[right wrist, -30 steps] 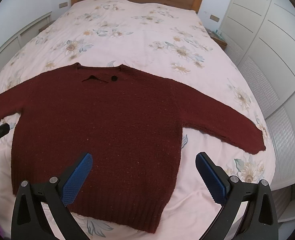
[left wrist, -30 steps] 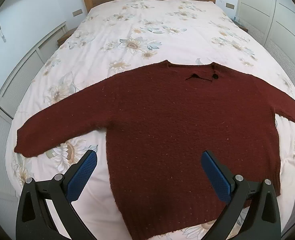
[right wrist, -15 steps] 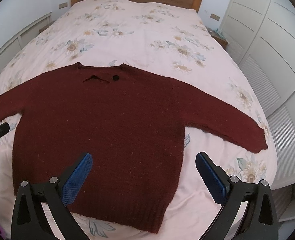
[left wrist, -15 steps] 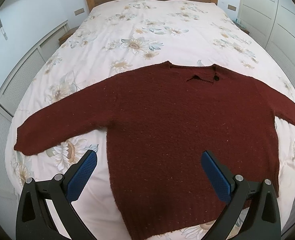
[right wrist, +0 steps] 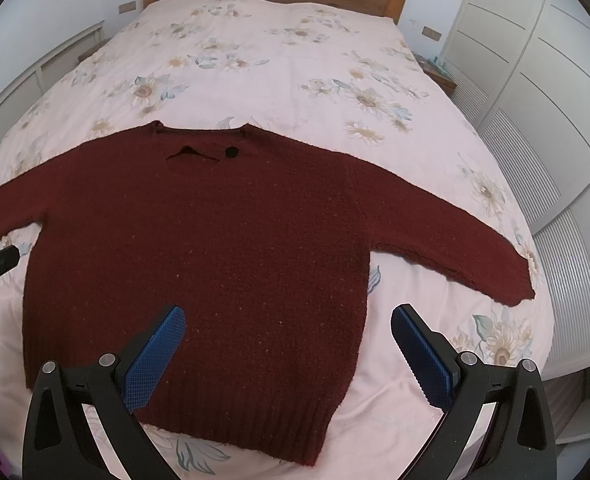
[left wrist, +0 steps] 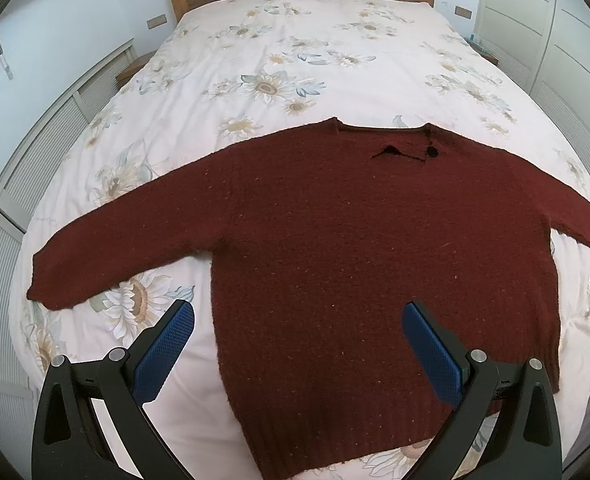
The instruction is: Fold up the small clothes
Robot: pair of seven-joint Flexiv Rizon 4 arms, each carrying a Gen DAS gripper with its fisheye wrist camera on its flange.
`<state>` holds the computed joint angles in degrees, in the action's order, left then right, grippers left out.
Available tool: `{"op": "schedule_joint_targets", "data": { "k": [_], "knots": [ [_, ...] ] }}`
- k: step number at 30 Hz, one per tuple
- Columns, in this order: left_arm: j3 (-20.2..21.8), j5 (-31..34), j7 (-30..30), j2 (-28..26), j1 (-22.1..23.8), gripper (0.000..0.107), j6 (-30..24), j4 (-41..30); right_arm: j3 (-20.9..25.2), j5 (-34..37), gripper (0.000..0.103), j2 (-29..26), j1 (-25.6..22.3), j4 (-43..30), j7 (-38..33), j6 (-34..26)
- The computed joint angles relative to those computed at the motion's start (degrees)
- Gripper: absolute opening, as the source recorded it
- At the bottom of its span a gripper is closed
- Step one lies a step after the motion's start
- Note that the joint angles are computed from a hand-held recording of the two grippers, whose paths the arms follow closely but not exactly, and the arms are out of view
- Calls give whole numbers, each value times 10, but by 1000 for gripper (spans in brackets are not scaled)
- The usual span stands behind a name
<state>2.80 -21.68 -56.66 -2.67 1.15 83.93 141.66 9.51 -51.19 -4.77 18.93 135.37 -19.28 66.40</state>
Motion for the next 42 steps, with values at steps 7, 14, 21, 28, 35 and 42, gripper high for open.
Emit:
{"op": "schedule_joint_targets", "data": {
  "k": [7,14,21,28,35,42],
  "knots": [
    [-4,-24,16,-2,-1,102,5,5,-2,0,103,-6,0,-3,-2,4],
    [-3,-21,18,-11,-1,102,-1,-4,-31,-73,103,-16,-18,5,44,44],
    [-40,-96,74,-38,21,102,-18,-29,-88,-176,103,-34,-103,14,96,114],
    [-11,-39,25,-86,12,102,-37,-90,-158,-170,103,-102,-194,-2,109,163],
    [19,69,-56,-134,9,102,-55,-142,-151,35,103,-193,-261,-38,2,174],
    [17,99,-96,-156,18,102,-69,-164,-104,185,103,-260,-323,-80,-61,171]
  ]
}}
